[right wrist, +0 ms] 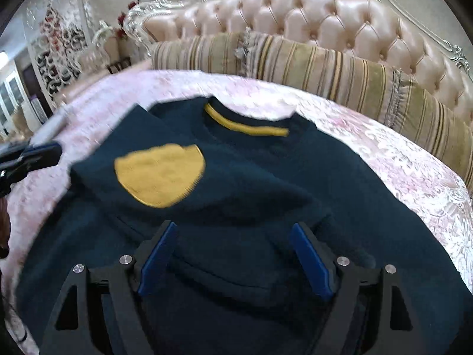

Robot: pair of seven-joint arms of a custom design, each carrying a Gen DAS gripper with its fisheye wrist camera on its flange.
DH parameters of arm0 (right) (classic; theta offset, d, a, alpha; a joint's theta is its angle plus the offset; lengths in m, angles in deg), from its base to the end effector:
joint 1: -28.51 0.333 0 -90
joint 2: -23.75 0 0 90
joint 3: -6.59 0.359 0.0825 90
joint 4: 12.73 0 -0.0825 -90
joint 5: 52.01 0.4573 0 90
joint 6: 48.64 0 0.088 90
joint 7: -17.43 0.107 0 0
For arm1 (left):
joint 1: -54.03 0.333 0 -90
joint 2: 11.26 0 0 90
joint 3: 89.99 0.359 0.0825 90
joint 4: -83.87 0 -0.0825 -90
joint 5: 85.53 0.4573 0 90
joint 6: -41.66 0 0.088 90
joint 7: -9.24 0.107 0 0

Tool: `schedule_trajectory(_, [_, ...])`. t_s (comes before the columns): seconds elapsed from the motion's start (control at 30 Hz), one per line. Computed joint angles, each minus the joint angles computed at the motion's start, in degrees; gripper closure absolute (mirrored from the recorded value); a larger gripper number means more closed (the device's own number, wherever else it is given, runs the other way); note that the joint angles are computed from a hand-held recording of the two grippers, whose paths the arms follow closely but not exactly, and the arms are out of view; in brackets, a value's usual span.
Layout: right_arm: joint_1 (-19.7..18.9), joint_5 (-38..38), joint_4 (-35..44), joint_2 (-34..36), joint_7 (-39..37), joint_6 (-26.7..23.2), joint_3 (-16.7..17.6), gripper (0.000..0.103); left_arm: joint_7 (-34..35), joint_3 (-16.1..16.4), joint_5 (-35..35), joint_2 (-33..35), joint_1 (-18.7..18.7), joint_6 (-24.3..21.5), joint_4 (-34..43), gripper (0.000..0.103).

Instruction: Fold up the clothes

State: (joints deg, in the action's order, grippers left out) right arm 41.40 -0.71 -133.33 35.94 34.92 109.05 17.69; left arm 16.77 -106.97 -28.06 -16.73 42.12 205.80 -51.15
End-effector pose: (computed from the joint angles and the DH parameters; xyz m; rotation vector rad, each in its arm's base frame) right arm 0.6195 0.2371 0.3464 -2.3530 0.8190 -0.2194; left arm 0.4761 -0.3177 0.4091 -1.8387 1.7858 -0.8274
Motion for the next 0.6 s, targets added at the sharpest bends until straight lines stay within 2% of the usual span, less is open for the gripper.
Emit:
schedule_trajectory(0.1, [0.89,-3.55,-1.29,-0.63,1.5,1.94,-0.48,0.022,13.01,1.04,-9.79,6.41,-1.74,-4.42,4.68,0.094])
schedule_trajectory(0.17, [0.97,-4.97,-2.2,-1.13,1.88,2.83,-0.49,0.022,12.58,2.3,-8.31,7.2,-2.62,-5.23,4.64,0.094])
schedule_trajectory(0.2, [0.75,-4.72,-2.27,-1.04,1.51,2.96,-0.31,0.022,11.73,2.94,-8.69,6.86,-2.73,-3.91,3.94,0.093])
schedule_trajectory(0.23, [0.42,-3.99,-2.19,-0.89,0.73,2.95,-0.01,0.022,11.01,3.46,-9.12,6.5,-2.68,-2.3,3.21,0.093])
schedule_trajectory(0.33, [0.02,-3.27,-1.4,-0.08,0.11,2.64,0.34,0.022,10.19,4.65,-10.64,5.16,-1.66,6.37,0.66,0.093])
schedule_trajectory(0.37, [-0.12,-3.16,-1.41,-0.15,-0.02,2.42,0.42,0.022,6.06,4.95,-6.42,3.88,-1.03,7.37,0.26,0.093])
schedule_trajectory(0.43, [-0.37,-2.66,-1.33,-0.26,-0.34,1.77,0.49,0.022,3.03,4.11,-3.05,2.31,0.27,2.61,0.56,0.093])
schedule_trajectory(0.5, [-0.43,-2.17,-1.25,-0.23,-0.57,1.53,0.47,0.022,1.39,4.27,-1.54,2.33,1.95,0.77,1.1,0.093])
schedule_trajectory(0.6, [-0.3,-1.79,-1.45,-0.26,-1.01,1.97,0.48,0.022,4.58,5.05,-3.18,4.77,2.98,-0.42,2.94,0.093])
